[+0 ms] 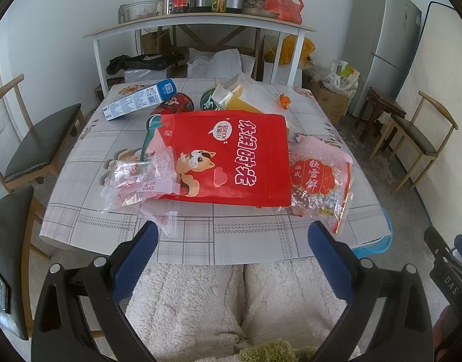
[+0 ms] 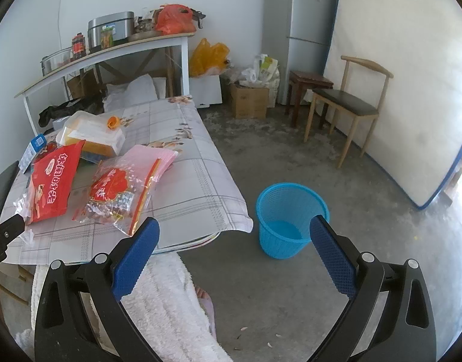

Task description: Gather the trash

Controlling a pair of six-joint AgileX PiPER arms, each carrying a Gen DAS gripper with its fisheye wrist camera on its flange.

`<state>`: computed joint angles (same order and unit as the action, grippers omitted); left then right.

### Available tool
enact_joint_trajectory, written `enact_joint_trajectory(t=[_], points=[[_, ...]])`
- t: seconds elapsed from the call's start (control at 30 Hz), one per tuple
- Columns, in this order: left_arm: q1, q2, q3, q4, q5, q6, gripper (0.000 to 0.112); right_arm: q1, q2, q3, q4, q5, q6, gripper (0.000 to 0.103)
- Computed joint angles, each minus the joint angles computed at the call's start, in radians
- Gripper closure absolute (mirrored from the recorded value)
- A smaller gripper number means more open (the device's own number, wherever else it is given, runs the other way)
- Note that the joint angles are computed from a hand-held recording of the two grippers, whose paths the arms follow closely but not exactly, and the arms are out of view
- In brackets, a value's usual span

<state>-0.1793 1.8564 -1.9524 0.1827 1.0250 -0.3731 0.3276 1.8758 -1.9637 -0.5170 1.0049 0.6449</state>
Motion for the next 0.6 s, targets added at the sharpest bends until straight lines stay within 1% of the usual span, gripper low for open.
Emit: enact_joint_trajectory(t=[0.6], points=[[0.002,-0.004,0.01,-0.003,-0.008,0.002,0.015,-0.008,-0.006,-0.007,0.001,0.005,-0.016,0.008]])
